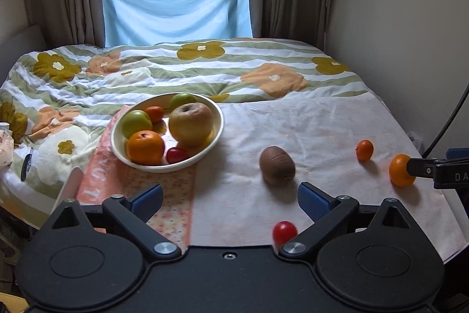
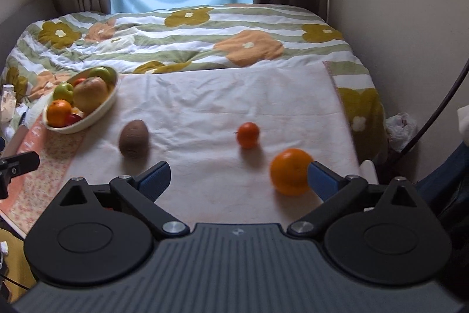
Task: Organize fruits
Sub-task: 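Grasp another large orange with the right gripper while the left gripper grasps the kiwi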
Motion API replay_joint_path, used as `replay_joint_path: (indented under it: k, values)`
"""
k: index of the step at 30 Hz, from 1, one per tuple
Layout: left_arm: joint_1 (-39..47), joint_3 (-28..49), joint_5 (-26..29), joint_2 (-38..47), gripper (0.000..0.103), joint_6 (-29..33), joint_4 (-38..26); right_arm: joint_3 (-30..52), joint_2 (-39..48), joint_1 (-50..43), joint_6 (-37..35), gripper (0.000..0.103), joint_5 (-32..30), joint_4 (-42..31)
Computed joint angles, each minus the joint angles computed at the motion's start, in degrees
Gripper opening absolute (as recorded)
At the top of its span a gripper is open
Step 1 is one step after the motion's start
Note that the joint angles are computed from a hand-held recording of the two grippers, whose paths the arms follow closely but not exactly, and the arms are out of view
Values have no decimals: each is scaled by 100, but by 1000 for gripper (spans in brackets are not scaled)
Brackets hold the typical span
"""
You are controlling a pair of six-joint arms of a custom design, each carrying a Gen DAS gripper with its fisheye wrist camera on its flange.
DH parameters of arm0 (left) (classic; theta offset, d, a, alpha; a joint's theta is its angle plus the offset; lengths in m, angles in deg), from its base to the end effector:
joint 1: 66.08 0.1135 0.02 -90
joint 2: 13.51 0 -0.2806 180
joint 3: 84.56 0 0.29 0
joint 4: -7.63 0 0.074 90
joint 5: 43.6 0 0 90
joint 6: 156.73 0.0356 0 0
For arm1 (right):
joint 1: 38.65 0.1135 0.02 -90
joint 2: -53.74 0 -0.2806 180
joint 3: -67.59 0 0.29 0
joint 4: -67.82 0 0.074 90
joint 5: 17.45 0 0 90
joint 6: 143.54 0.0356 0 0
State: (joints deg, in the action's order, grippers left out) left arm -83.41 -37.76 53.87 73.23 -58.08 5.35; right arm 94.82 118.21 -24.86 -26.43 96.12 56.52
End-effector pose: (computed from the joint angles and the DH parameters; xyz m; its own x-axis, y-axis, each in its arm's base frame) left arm 0.2920 -0.0960 0.1340 -0.5759 0.3359 -0.7453 0.4793 0.8773 0.0250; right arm 0.1981 0.0340 0.1113 -0.6302 0.2754 -0.7259 0.3661 0.9299 0.0350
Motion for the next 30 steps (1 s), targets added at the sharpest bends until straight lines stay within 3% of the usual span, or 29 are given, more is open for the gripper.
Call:
replay_joint_path:
  k: [6, 14, 21, 30]
  values:
    - [-664, 249, -523, 746, 100, -353, 494, -329, 250, -1188, -806, 103, -890, 843]
    - [-1103, 1019, -887, 2027, 100, -619, 934, -325, 1752, -2234, -1432, 103, -1762, 2366]
    - [-1221, 1821, -1047, 2986, 94, -719, 959, -128, 3037, -2587, -1527, 103, -2042, 3310]
    - [-1267, 2482, -1084, 3636, 84, -857, 607, 83, 3703, -2542, -1604, 103, -2006, 3735]
